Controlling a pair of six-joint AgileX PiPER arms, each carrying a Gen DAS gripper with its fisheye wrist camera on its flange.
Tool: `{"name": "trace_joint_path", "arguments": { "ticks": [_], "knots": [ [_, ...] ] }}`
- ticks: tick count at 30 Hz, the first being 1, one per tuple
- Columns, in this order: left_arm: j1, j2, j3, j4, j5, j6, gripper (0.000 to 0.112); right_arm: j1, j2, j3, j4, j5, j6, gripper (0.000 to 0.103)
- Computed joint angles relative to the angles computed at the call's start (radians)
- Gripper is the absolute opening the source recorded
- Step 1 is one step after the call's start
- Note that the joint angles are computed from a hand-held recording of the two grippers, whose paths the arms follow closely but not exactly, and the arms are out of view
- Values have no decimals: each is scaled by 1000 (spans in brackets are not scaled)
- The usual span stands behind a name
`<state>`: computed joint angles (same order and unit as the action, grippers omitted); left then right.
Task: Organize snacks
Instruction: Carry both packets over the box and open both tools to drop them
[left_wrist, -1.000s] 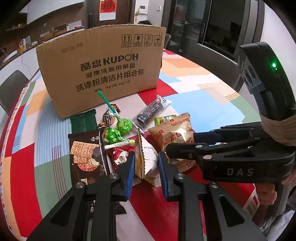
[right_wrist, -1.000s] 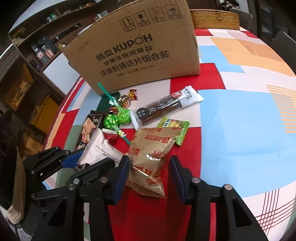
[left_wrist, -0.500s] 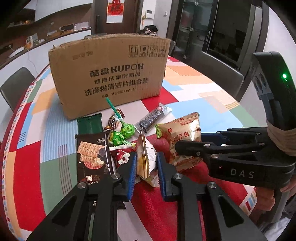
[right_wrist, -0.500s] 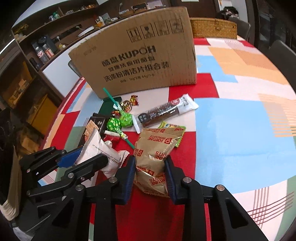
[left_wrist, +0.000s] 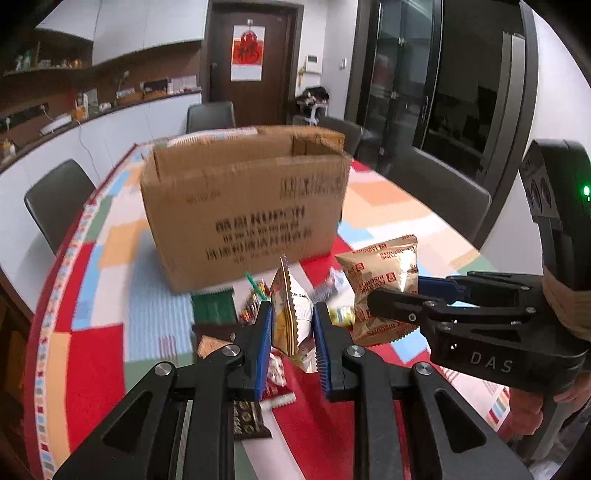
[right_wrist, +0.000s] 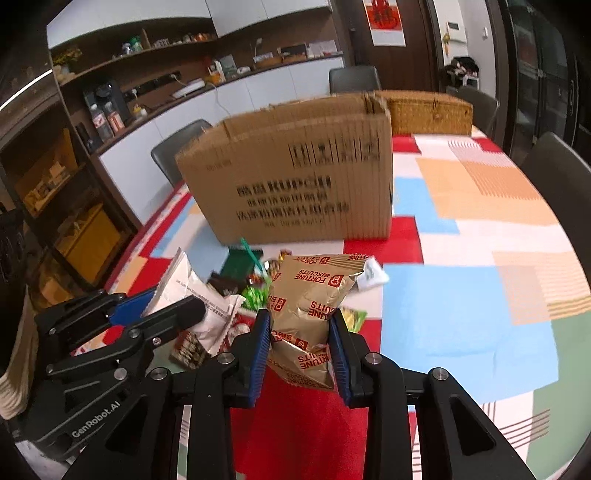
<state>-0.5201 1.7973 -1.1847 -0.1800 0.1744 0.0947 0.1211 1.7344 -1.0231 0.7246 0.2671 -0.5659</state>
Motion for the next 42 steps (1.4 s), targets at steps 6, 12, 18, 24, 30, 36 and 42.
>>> {"name": "trace_joint_path", "arguments": {
  "ticks": [6,12,18,24,30,36,42],
  "knots": [
    [10,-31,-56,158,12,-138,22,3,-37,-35,-45,-18,34,32],
    [27,-30,-143,290,31,-251,23,9,-46,-107,-115,-32,84,32],
    [54,13,-273,264,83,-225,22,8,-11,-229,-177,-14,139,32],
    [74,81,-435,246,153,-188,22,-4,51,-372,-175,18,154,32],
    [84,184,-637,275,240,-186,23,-13,121,-518,-216,84,191,32],
    [100,328,-882,263,378,-162,23,-20,229,-707,-303,182,266,32],
    [126,505,-1178,159,543,-88,23,-20,352,-893,-376,282,325,32]
  ]
}}
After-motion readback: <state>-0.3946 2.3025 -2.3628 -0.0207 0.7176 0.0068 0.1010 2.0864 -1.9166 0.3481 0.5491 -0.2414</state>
